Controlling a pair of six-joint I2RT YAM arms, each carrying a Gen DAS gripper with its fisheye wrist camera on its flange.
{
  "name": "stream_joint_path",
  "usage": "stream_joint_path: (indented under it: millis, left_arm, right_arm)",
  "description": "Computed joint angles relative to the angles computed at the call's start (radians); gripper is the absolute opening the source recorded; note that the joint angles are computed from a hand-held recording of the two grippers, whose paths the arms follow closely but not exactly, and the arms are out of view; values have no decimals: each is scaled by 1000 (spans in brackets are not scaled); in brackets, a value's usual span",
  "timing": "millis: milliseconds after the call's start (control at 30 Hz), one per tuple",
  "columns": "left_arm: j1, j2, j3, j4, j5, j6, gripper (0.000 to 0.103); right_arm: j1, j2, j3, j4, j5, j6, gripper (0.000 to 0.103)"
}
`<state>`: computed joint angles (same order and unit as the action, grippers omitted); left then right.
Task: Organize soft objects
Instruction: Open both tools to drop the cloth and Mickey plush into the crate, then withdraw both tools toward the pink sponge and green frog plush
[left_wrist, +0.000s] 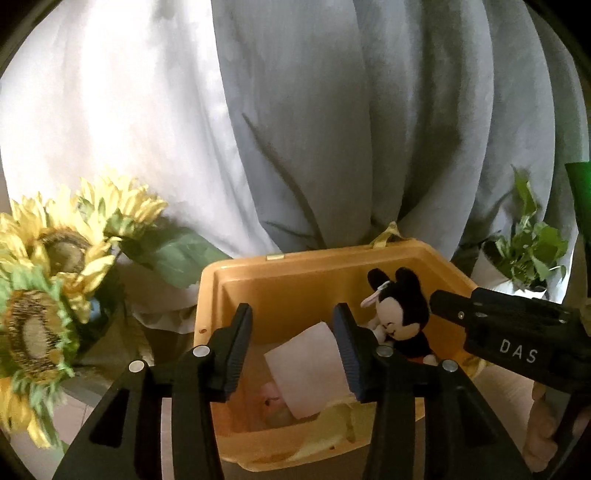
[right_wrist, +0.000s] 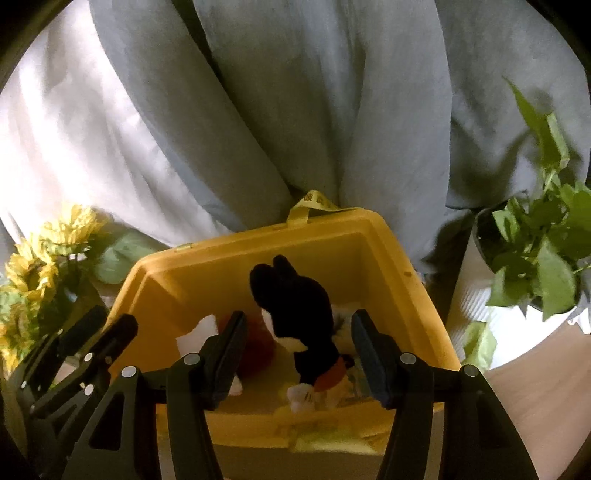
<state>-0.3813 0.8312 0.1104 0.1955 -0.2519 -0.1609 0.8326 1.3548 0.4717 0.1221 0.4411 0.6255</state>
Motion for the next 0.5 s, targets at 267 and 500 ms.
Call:
stream_joint_path:
  millis: [267, 500]
  left_arm:
    - [-135, -350, 4, -330, -132, -48, 46]
    - [-315, -570, 39, -601, -314, -118, 47]
  right_arm:
    - [95, -155, -42, -117, 90, 49, 59]
    - [198, -259, -52, -237, 173, 103, 59]
